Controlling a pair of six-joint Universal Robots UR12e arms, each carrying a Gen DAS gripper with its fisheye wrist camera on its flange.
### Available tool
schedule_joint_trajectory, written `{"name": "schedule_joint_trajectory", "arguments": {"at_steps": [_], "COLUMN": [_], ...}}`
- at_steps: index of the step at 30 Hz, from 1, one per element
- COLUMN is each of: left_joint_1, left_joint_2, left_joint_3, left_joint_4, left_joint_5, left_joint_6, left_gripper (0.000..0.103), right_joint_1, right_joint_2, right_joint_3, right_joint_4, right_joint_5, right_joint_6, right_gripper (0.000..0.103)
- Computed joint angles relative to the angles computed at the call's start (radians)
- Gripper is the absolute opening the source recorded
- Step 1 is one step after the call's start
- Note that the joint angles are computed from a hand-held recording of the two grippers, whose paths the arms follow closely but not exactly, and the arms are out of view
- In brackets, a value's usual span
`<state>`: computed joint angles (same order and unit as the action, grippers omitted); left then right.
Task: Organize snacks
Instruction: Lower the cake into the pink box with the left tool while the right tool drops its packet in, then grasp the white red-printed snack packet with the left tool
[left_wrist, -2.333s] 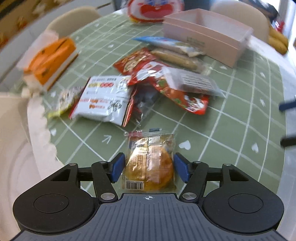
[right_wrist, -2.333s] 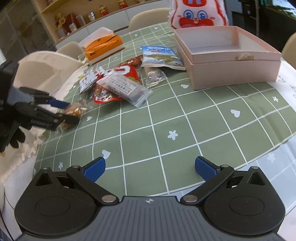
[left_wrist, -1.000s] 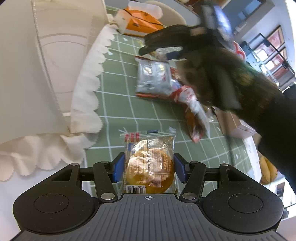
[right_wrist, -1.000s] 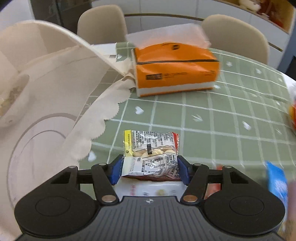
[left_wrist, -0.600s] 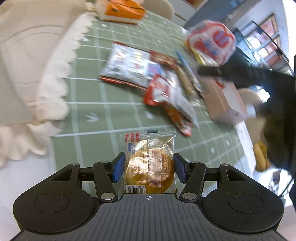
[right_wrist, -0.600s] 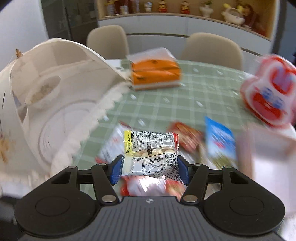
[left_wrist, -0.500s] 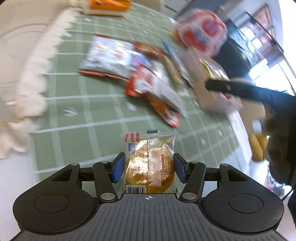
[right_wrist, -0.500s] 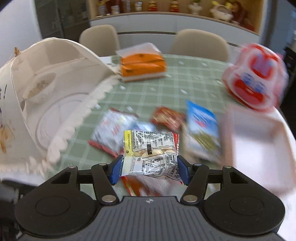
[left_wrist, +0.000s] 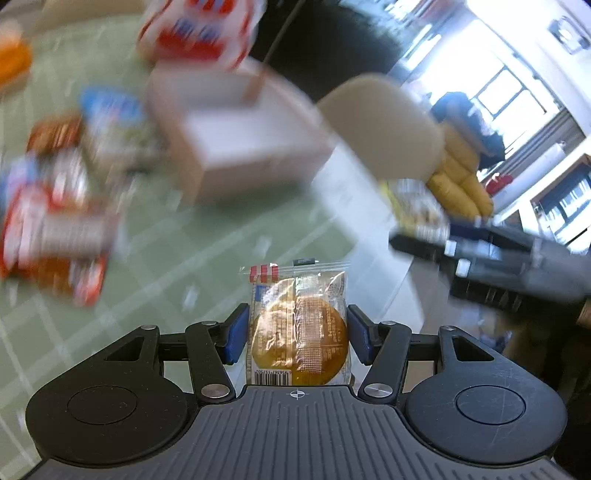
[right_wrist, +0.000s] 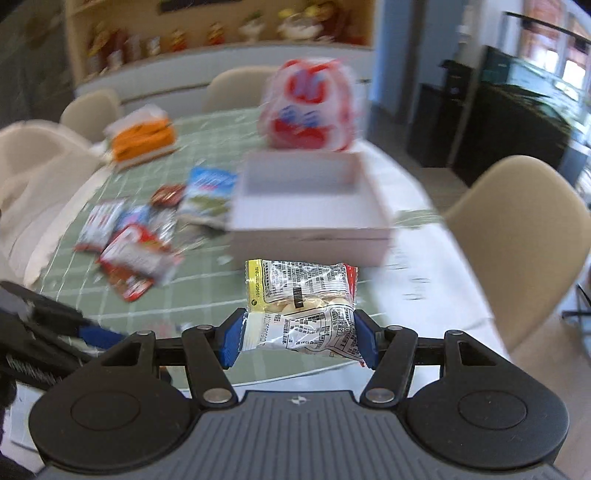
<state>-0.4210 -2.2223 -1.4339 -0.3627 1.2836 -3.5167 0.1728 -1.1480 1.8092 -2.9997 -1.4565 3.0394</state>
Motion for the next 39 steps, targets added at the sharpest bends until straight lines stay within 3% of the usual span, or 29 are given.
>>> {"name": "schedule_joint_trajectory", "arguments": {"at_steps": [7,12,16,20,23,26,28,34,39], "left_joint_1": [-0.041,-0.057,-0.044,-0.032,-0.027,-0.021,-0.021,-0.023,-0.021], "left_joint_2": [-0.101,-0.202,-0.299,-0.389,-0.402,-0.363,-0.323,-0.185,-0.090], "left_joint_3": [0.266,0.452,0.571,0.667,0.645,0.552,0.492,0.289,0.126], "left_joint_4": [0.012,-0.072,-0.155,-0.308,-0.263,-0.085,-0.020,-0.016,-0.021], "left_joint_5": [0.225,0.327,0.296,0.287,0.321,0.338,0.369,0.378,0.407], "left_joint_6": [0.106,0.135,0.042,-0.054,-0.117,-0.166,-0.165,-0.186,-0.287], "left_gripper": [0.061,0.062,0.062,0.062,0.059,0.059,0.059,0.059,0.059], "right_joint_1": [-0.079,-0.113,-0.138,-0.154,-0.157,-0.159,-0.154,-0.103,-0.058], "right_joint_2": [-0.005,0.015,0.038,0.060,0.084,0.112,0.140,0.265,0.408], "right_joint_3": [0.019,0.012,-0.003,-0.021,-0.051,-0.092,-0.139,-0.363,-0.628], "right_joint_4": [-0.140,-0.189,-0.186,-0.161,-0.127,-0.091,-0.053,0.067,0.248], "right_joint_5": [0.047,0.088,0.117,0.142,0.154,0.178,0.200,0.276,0.341], "right_joint_6": [0.031,0.024,0.014,-0.021,-0.041,-0.054,-0.061,-0.136,-0.136], "right_gripper": [0.061,0.062,0.062,0.062,0.062,0.062,0.062,0.062,0.068]}}
